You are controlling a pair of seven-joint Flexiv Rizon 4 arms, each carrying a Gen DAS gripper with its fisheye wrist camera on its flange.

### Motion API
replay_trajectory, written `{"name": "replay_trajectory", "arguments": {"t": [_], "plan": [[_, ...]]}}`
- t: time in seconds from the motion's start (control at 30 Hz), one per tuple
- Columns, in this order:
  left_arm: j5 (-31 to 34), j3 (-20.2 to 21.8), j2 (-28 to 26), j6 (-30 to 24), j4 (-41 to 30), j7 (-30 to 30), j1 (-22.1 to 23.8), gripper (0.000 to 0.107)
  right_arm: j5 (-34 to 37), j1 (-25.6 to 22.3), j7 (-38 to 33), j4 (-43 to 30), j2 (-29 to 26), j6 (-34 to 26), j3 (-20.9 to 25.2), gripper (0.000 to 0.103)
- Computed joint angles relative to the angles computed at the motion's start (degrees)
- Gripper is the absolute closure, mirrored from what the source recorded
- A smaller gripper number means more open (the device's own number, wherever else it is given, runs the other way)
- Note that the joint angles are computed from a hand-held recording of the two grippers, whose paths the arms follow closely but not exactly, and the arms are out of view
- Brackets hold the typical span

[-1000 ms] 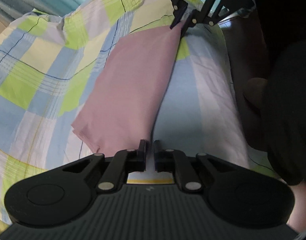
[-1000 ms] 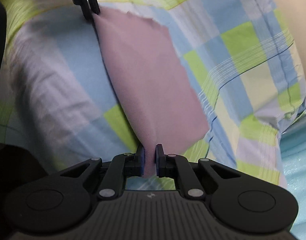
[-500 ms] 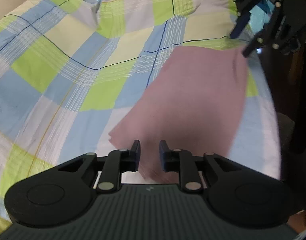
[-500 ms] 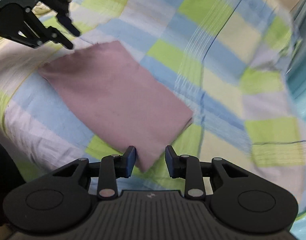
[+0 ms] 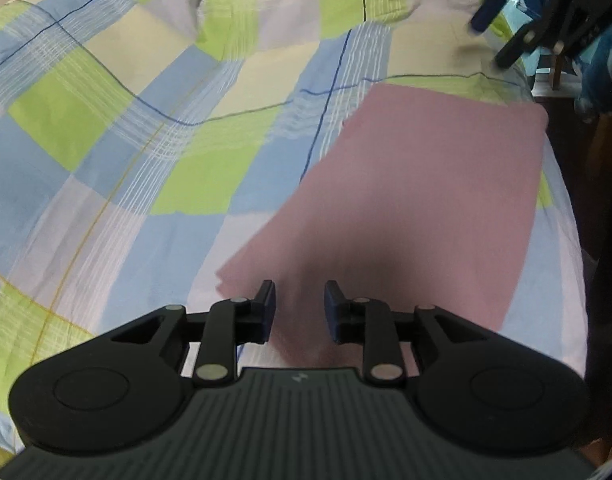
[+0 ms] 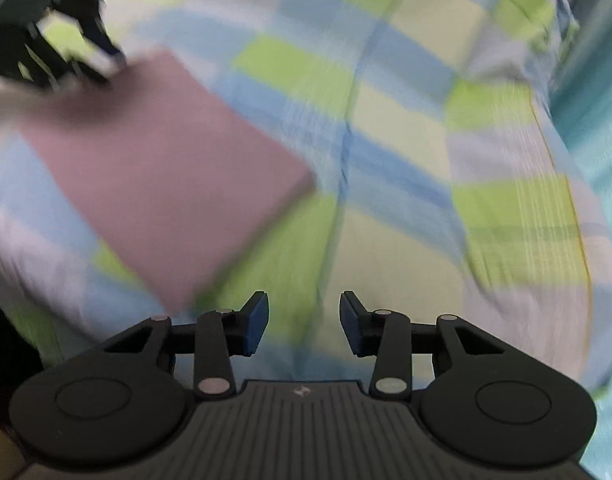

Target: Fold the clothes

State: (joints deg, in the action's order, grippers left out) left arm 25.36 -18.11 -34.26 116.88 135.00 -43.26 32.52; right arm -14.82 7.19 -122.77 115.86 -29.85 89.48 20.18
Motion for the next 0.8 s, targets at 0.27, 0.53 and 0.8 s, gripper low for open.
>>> {"name": "replay_trajectory", "arguments": {"t": [0.27, 0.53, 0.8], "plan": [[-1.03, -0.05, -2.94, -0.76, -2.10, 0.68, 0.52, 0.082, 6.78, -3.83, -2.31, -11.54, -9.90, -10.38, 14.26, 0.067], [-2.61, 2.81, -0.53, 0.52, -1.60, -0.36, 0.12, 0.082, 12.17, -2.09, -3.71, -13.37, -10.25, -9.30, 9.31, 0.067], [-5.87, -5.35, -2.71, -6.68, -5.49, -5.09, 4.15, 0.074, 18.70, -6.98, -2.28, -20.20, -13.60, -11.13, 13.80, 0.066]]}}
